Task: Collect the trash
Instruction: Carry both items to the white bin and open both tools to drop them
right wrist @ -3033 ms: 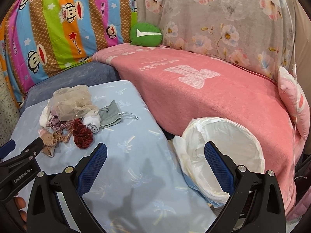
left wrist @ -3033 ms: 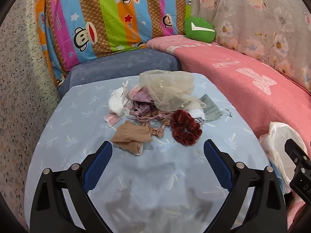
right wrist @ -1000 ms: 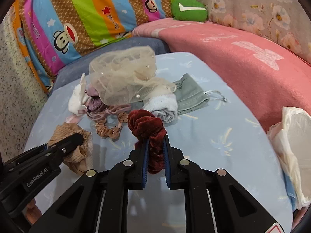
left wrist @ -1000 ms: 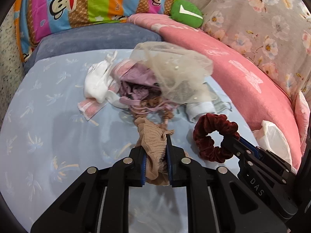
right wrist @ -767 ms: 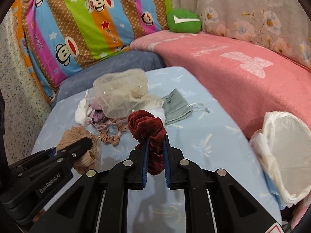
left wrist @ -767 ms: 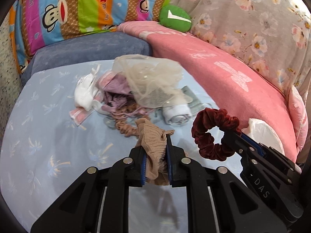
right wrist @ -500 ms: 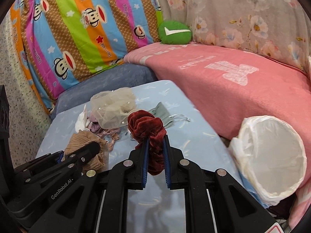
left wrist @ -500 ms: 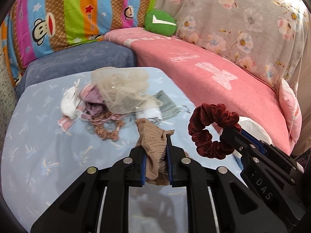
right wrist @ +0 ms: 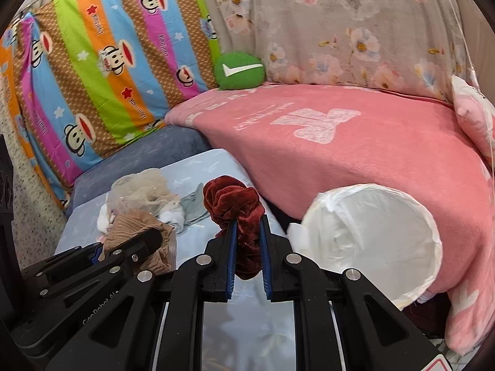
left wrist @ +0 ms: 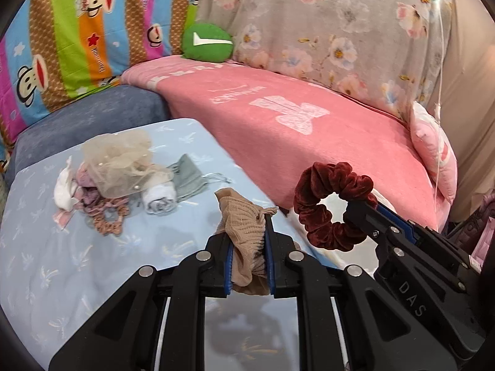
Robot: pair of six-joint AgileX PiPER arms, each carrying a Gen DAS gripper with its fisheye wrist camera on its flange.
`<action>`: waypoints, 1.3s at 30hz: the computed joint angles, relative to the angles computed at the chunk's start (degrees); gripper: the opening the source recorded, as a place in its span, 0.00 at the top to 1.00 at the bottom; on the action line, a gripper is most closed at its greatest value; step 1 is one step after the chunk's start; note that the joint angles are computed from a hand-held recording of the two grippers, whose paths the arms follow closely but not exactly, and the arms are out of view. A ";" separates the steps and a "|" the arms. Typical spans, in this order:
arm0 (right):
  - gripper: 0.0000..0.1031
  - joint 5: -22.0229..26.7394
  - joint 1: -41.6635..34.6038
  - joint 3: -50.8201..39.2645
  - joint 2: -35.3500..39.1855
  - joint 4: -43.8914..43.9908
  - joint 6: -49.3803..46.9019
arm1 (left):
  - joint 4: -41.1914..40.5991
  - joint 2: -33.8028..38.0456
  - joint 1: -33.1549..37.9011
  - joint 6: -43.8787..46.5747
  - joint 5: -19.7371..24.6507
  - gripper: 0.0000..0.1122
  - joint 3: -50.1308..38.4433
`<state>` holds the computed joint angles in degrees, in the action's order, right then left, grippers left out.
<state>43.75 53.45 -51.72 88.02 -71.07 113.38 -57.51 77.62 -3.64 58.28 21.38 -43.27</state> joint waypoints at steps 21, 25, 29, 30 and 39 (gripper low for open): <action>0.87 -5.47 -16.28 18.12 -15.92 -1.82 1.68 | 17.92 10.39 -22.58 -22.61 -7.89 0.85 -9.52; 0.87 -8.61 -21.26 19.55 -16.68 -2.80 1.20 | 21.62 12.69 -24.82 -26.32 -8.53 0.85 -11.51; 0.86 -10.52 -24.16 20.29 -16.77 -3.80 1.18 | 23.19 14.57 -25.86 -27.80 -8.49 0.81 -12.82; 0.86 -10.90 -24.65 20.37 -16.60 -4.15 1.42 | 24.28 15.05 -25.99 -28.90 -8.42 0.79 -13.23; 0.80 -11.33 -25.39 20.03 -14.88 -6.68 3.77 | 31.67 15.65 -27.08 -36.69 -13.06 0.40 -12.27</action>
<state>32.42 28.05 -31.69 73.14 -77.75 117.15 -25.84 93.27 -30.72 21.59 8.32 -55.54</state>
